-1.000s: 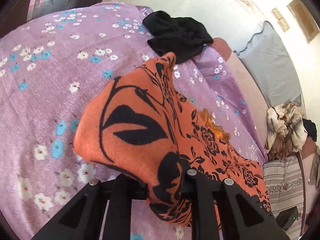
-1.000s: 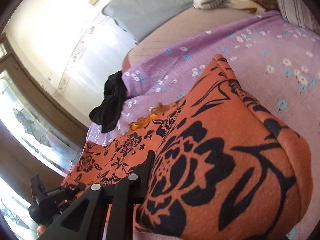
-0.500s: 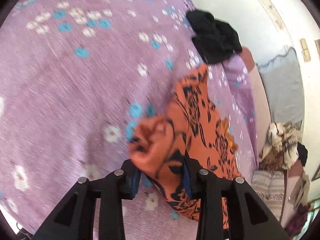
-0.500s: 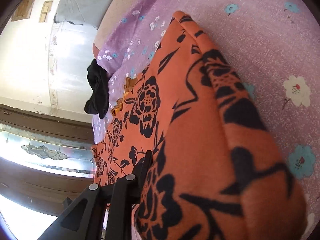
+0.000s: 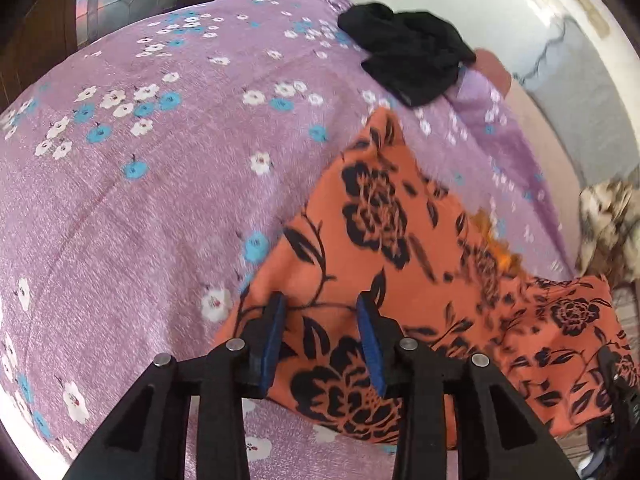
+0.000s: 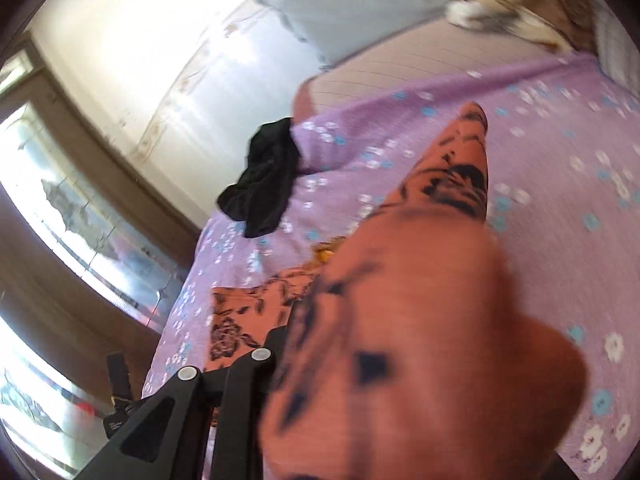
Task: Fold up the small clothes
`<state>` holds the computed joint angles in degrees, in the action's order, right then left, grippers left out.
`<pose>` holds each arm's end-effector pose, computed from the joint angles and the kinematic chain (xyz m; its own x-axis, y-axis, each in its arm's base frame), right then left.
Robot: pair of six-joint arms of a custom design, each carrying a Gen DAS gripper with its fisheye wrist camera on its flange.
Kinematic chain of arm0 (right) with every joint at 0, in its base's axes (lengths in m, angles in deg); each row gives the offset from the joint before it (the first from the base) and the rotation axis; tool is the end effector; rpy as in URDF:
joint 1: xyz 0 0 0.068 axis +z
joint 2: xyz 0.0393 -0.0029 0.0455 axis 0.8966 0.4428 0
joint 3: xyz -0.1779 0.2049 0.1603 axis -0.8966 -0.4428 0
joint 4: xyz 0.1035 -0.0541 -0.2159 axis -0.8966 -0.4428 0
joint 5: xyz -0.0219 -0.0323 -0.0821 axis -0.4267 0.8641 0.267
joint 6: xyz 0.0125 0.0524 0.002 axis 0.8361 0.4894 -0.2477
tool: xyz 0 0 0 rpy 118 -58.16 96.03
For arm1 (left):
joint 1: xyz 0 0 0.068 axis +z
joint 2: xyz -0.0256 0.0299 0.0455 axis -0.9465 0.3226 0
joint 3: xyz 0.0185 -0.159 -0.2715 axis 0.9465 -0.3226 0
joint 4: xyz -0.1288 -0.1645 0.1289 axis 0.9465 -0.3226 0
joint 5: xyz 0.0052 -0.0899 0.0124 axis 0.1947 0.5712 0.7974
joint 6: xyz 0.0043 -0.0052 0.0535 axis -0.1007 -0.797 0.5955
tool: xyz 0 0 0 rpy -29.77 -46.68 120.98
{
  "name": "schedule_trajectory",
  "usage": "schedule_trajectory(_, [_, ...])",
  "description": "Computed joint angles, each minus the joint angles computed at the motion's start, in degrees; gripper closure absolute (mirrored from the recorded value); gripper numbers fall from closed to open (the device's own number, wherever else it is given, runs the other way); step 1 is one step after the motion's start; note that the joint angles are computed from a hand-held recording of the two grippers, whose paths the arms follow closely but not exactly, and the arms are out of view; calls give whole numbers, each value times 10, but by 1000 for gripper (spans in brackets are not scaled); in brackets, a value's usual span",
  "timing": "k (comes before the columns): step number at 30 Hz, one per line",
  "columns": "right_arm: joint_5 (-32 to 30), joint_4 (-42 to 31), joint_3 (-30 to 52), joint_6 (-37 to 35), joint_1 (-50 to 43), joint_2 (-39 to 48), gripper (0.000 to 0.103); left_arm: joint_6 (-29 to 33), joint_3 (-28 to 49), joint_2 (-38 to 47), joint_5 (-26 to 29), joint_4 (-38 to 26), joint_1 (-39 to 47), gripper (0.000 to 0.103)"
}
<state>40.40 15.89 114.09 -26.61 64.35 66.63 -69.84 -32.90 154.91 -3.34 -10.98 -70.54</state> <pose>0.3622 0.0244 0.2723 -0.7736 0.2545 -0.5804 -0.1940 0.7767 0.5992 0.2750 -0.0006 0.1755 -0.6835 -0.6168 -0.3903 -0.4698 0.7810 -0.4115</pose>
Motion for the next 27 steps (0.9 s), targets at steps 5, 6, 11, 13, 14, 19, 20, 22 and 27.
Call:
schedule_trajectory(5, [23, -16, 55, 29, 111, 18, 78, -10, -12, -20, 7, -8, 104, 66])
schedule_trajectory(6, [24, -16, 66, 41, 132, 32, 78, -13, -15, -18, 21, -5, 131, 66])
schedule_trajectory(11, [37, -59, 159, 95, 239, 170, 69, -15, -12, -1, 40, -2, 191, 65])
schedule_trajectory(13, [47, -70, 182, 97, 266, 218, 55, -11, -9, -2, 43, -2, 201, 65])
schedule_trajectory(14, [53, -45, 166, 99, 273, 221, 45, -10, -8, -2, 45, 1, 208, 65])
schedule_trajectory(19, [21, 7, 130, 41, 289, 194, 7, 15, -2, -1, 56, 17, 239, 65])
schedule_trajectory(20, [16, -8, 131, 21, 290, 191, 7, 18, -2, -4, 66, 22, 243, 65])
schedule_trajectory(22, [-16, 3, 95, -8, 281, 172, 7, 24, -10, -18, 96, 36, 251, 65])
schedule_trajectory(27, [-180, 82, -6, -1, 215, 113, 7, 47, -34, -74, 133, 86, 240, 63])
